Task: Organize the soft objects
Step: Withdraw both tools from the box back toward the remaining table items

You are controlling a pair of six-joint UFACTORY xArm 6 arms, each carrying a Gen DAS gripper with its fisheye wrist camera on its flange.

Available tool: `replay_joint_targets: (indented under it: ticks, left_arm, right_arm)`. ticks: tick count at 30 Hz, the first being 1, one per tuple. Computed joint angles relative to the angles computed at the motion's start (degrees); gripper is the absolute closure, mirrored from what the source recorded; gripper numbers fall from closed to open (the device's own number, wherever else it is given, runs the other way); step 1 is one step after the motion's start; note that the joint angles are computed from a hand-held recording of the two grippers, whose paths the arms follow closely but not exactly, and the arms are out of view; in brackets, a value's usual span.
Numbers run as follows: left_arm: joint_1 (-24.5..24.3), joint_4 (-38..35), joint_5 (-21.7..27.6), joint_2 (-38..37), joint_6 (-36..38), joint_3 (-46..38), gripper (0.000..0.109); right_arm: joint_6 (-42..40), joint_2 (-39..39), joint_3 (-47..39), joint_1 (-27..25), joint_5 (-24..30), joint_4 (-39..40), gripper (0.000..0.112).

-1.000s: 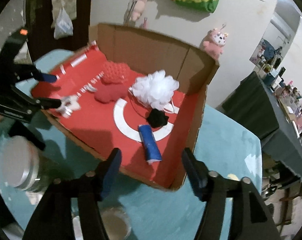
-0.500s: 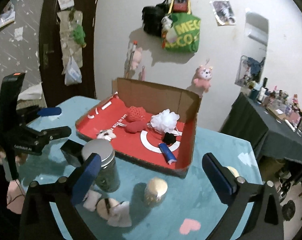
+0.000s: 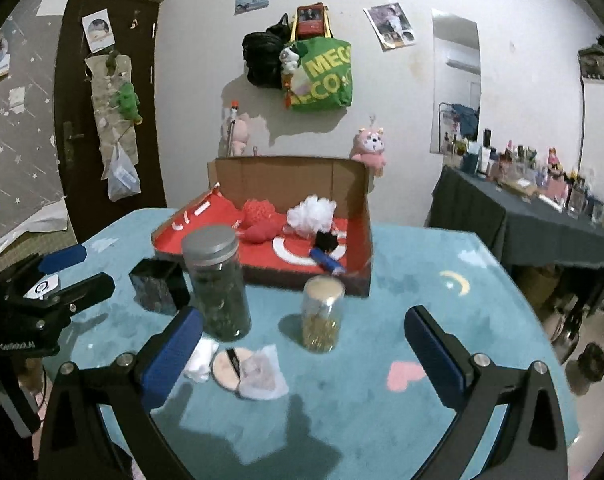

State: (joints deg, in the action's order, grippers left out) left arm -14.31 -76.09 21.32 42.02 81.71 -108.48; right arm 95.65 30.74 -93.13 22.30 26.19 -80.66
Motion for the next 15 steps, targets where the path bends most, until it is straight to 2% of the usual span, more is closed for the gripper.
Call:
replay_joint_targets:
  ticks: [5, 10, 15]
  left_arm:
    - [-0.77, 0.28, -1.20, 0.76, 0.31, 2.25, 0.011]
    - [-0.84, 4.82, -1.18, 3.30, -5.17, 1.14, 0.011]
    - [-1.35, 7.40, -2.74, 4.98, -7.08, 0.46, 0.011]
  right_arm:
    - [3.45, 2.94, 0.00, -0.37, -2.49, -0.34, 0.009]
    - [5.46, 5.54, -0.56, -1.40, -5.49, 0.62, 0.009]
    - [5.87, 7.41, -1.03, -2.00, -7.09, 2.22, 0.009]
